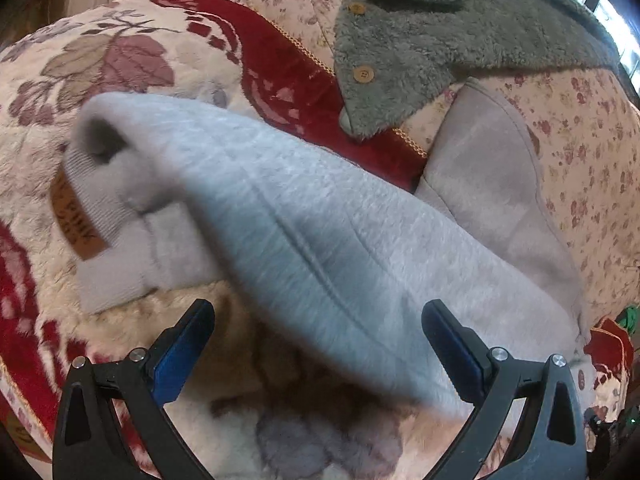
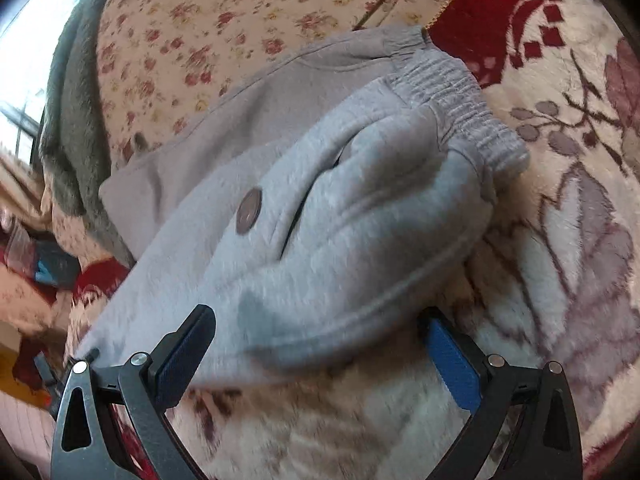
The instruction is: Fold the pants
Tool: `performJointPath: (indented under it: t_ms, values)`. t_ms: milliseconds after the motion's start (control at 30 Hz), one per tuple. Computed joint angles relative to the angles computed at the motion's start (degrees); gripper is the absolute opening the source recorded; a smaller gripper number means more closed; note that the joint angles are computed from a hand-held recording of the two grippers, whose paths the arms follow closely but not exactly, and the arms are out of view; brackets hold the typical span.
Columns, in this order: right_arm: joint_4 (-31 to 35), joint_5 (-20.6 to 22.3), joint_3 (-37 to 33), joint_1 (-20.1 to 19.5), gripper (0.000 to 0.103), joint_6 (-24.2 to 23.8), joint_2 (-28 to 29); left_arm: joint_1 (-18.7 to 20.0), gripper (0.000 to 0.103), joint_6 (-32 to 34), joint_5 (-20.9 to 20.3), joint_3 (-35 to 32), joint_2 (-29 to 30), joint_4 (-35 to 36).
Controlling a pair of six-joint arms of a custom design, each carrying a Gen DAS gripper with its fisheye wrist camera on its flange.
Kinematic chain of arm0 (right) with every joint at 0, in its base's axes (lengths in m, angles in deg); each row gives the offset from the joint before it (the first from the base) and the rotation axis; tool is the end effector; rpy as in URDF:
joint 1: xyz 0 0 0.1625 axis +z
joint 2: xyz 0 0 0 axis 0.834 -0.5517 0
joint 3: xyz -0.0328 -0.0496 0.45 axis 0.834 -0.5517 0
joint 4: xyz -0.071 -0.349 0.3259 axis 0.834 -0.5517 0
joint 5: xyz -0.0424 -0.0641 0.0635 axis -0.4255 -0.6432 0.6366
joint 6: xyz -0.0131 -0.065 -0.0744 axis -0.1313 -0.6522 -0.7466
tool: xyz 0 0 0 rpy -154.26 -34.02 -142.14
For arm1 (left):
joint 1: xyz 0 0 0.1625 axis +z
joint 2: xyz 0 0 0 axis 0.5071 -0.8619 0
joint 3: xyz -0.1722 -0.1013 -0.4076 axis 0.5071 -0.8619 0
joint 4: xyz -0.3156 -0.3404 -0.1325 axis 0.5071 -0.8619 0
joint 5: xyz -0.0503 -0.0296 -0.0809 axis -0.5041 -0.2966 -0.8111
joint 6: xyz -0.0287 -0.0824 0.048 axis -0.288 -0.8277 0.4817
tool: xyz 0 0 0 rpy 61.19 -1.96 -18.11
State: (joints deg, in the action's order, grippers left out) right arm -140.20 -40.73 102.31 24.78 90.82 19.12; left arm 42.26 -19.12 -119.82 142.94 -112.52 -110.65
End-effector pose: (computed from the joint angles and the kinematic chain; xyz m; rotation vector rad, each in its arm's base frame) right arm 0.0220 -0.4463 0.1544 -0.8405 -2.2951 1.3882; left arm -0.0528 -0.7641 0.1269 0.3860 2.6428 -0.6760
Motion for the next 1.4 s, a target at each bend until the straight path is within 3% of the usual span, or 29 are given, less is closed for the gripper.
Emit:
performJointPath:
  t_ms: [33, 67, 100, 133, 167, 233, 300, 400, 600, 733, 1000, 1067, 1133, 1167, 1200, 1233, 1267, 1333, 1400]
  values:
    - [-1.8, 0.8, -0.1, -0.5, 0.096, -0.6, 0.6, -0.1, 0.103, 0.3, 0.4, -0.4, 0.5, -0.5]
    - [-2.6, 0.4, -0.3, -0.8, 0.073, -1.3, 0.8, -0.1, 0.103, 0.3, 0.3, -0.7, 1.0, -0.6]
    - [-2.5, 0.6, -0.3, -1.2, 0.058, -1.5, 0.8, 0.0, 0.103, 0.3, -0.7, -1.0, 1.2, -0.4]
    - [-3.1, 3.2, 0.2, -2.5, 0.047, -1.1, 0.5, 0.2, 0.094, 0.3, -2.5, -1.1, 1.2, -0.2]
    - [-3.9, 7.5, 1.0, -4.6, 0.042, 0.1, 0.0, 0.5, 0.085, 0.2, -4.6, -1.3, 1.1, 0.6]
    - [-4.3, 10.6, 1.9, -6.0, 0.033, 0.5, -0.8, 0.0, 0.034, 0.4, -4.4, -1.5, 1.3, 2.3]
    - [-4.8, 11.7, 2.6, -6.1, 0.025, -0.5, -1.8, -0.8, 0.014, 2.4, -1.9, -0.4, 1.3, -0.2]
    - [-5.3, 11.7, 3.2, -5.1, 0.021, -2.6, -2.9, -1.5, 0.010, 3.6, -4.0, 1.5, -0.2, -1.9]
    - [-7.5, 10.9, 5.8, -3.6, 0.018, -5.4, -6.7, -4.4, 0.010, 8.4, -8.3, 8.1, -5.0, -3.8]
    - [-8.2, 9.7, 9.2, -3.2, 0.017, -6.5, -10.3, -5.3, 0.010, 9.0, -10.0, 12.1, -8.2, -1.3]
    - [-6.0, 7.3, 15.1, -5.5, 0.017, -6.8, -14.1, -3.6, 0.011, 7.7, -9.1, 18.3, -11.9, 2.3]
    - [-4.1, 6.4, 15.0, -6.2, 0.019, -5.9, -14.0, -3.5, 0.022, 7.4, -7.6, 18.8, -12.1, 2.8]
    - [-1.9, 3.1, 14.5, -5.2, 0.025, -4.3, -14.1, -3.6, 0.066, 7.3, -6.2, 19.7, -12.7, 1.2]
    - [-0.2, -0.4, 14.0, -3.6, 0.031, -4.1, -14.2, -3.5, 0.072, 7.4, -6.7, 20.3, -13.3, -0.2]
    - [1.7, -5.0, 13.2, -1.3, 0.037, -4.1, -14.3, -3.3, 0.076, 7.5, -7.4, 20.9, -14.1, -1.5]
    - [2.8, -7.8, 12.8, 0.1, 0.054, -4.2, -14.5, -3.3, 0.077, 7.5, -7.7, 21.4, -14.9, -2.1]
    - [3.8, -12.7, 12.3, 3.0, 0.065, -4.1, -14.5, -3.3, 0.078, 7.5, -7.4, 21.9, -15.7, -2.6]
    - [2.5, -18.2, 11.6, 7.3, 0.067, -5.8, -14.0, -3.2, 0.085, 7.1, -6.6, 22.3, -17.0, -3.0]
    - [3.1, -19.7, 10.5, 10.8, 0.067, -7.6, -14.0, -2.5, 0.085, 5.3, -5.5, 22.0, -18.1, -1.8]
